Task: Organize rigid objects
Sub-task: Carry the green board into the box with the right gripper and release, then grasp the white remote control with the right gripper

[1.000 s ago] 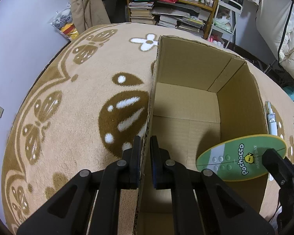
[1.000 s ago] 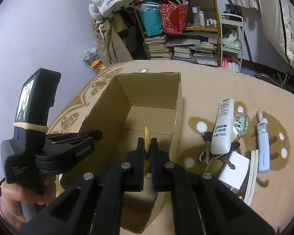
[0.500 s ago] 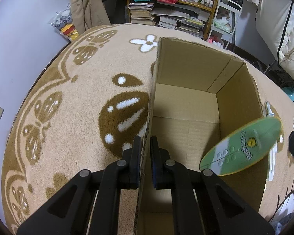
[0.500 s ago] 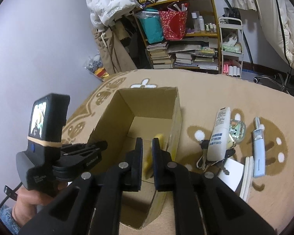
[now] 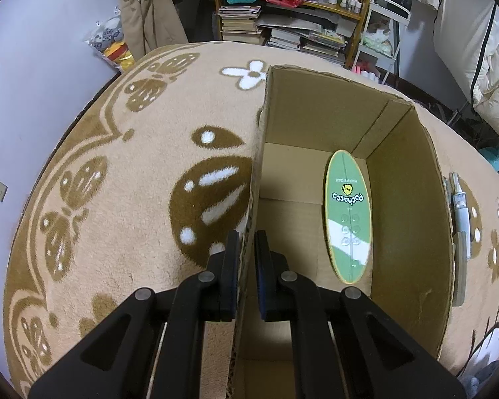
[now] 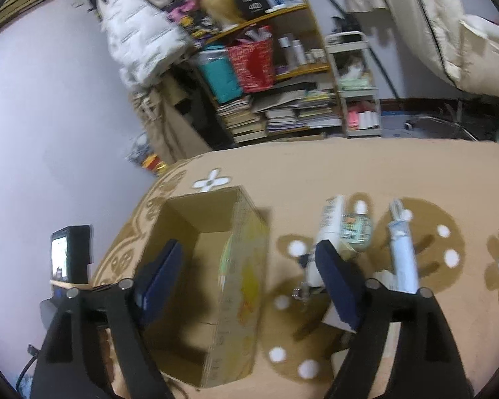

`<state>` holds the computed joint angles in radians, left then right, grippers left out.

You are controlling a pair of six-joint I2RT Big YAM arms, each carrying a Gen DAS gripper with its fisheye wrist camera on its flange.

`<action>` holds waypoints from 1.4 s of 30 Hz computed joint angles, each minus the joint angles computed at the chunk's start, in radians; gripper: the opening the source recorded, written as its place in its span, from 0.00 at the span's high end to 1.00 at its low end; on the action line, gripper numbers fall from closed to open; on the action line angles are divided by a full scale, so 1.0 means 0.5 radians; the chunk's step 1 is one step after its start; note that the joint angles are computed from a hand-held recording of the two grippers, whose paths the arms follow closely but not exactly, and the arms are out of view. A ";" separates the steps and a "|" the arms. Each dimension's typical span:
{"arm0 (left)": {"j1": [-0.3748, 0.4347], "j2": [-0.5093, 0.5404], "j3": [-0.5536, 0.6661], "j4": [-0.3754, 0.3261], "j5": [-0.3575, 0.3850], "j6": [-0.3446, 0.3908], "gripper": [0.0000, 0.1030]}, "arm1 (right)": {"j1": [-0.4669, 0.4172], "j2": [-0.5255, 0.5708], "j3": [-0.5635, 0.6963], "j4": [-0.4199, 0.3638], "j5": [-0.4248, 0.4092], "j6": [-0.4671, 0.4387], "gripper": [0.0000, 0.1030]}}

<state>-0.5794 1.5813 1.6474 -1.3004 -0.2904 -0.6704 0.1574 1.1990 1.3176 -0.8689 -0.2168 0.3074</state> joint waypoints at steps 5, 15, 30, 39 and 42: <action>0.000 0.001 0.002 -0.004 -0.003 0.002 0.92 | -0.102 0.002 -0.053 -0.051 0.057 -0.002 0.14; 0.007 -0.002 -0.003 -0.007 0.001 0.010 0.92 | -0.222 0.032 -0.136 -0.149 0.093 -0.022 0.14; 0.005 0.002 -0.018 -0.017 0.005 0.022 0.92 | -0.317 0.090 -0.242 -0.294 0.187 -0.033 0.14; 0.018 -0.008 -0.020 -0.009 0.034 0.013 0.92 | -0.323 0.123 -0.314 -0.326 0.273 0.004 0.28; 0.019 -0.008 -0.018 -0.012 0.034 0.014 0.92 | -0.342 0.137 -0.322 -0.336 0.232 -0.002 0.28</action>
